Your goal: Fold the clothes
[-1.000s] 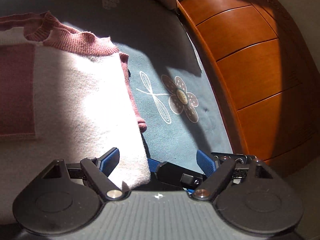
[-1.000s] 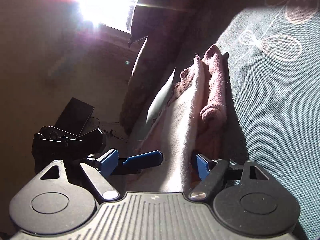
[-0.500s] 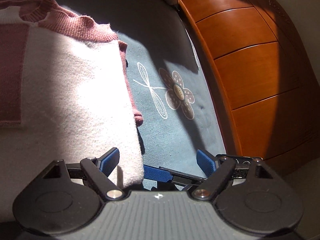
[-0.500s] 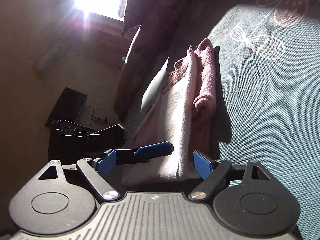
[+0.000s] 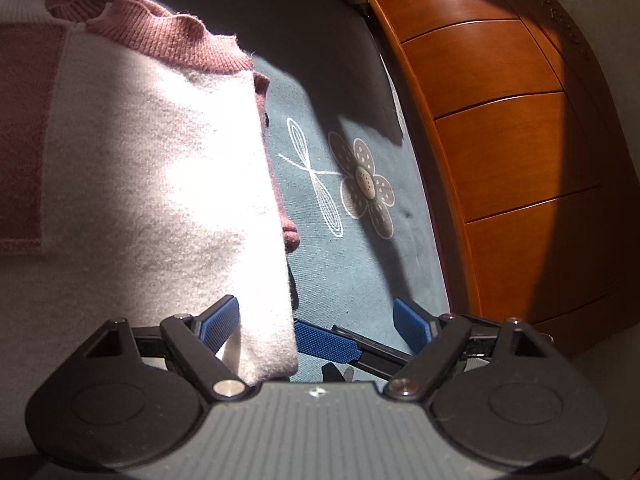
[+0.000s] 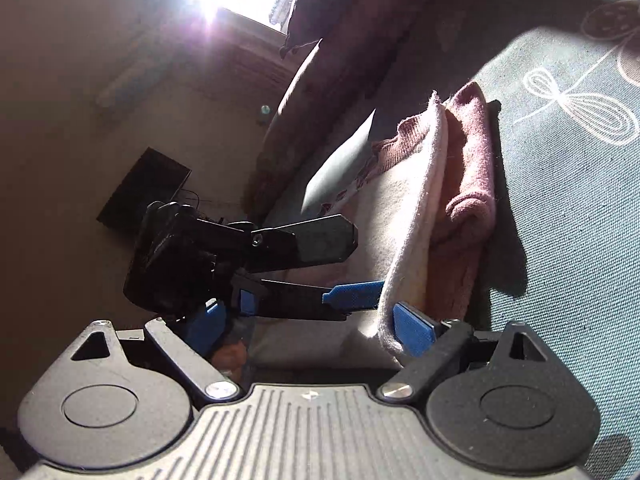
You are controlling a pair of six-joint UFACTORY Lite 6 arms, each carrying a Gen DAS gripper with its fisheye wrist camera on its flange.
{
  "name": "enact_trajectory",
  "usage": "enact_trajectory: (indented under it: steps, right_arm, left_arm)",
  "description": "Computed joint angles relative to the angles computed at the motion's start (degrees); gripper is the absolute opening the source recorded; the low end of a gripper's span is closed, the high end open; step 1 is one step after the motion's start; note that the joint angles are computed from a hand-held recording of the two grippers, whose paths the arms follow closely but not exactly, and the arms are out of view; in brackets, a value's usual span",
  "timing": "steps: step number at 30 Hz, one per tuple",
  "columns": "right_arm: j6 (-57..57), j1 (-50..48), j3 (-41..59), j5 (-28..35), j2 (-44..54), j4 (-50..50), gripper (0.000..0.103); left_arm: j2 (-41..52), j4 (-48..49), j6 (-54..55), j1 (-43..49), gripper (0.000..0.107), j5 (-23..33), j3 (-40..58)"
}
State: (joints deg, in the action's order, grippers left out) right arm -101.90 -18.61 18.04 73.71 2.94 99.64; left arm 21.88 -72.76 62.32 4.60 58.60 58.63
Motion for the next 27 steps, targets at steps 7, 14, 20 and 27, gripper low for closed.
enact_trajectory:
  steps: [7, 14, 20, 27]
  right_arm:
    - [1.43, 2.31, 2.66, -4.72, 3.19, 2.17, 0.094]
    - [1.47, -0.03, 6.57, 0.13, 11.38, -3.3, 0.094]
    - [2.65, -2.52, 5.68, -1.84, 8.34, -8.26, 0.093]
    - [1.16, -9.88, 1.55, -1.1, 2.51, -9.47, 0.093]
  left_arm:
    - [0.11, -0.92, 0.06, 0.89, 0.084, 0.75, -0.08]
    - [3.63, -2.33, -0.33, -0.86, 0.085, 5.38, 1.46]
    - [5.57, -3.46, 0.48, -4.94, 0.09, 0.94, 2.61]
    - [3.97, -3.16, 0.26, -6.29, 0.095, -0.4, 2.97]
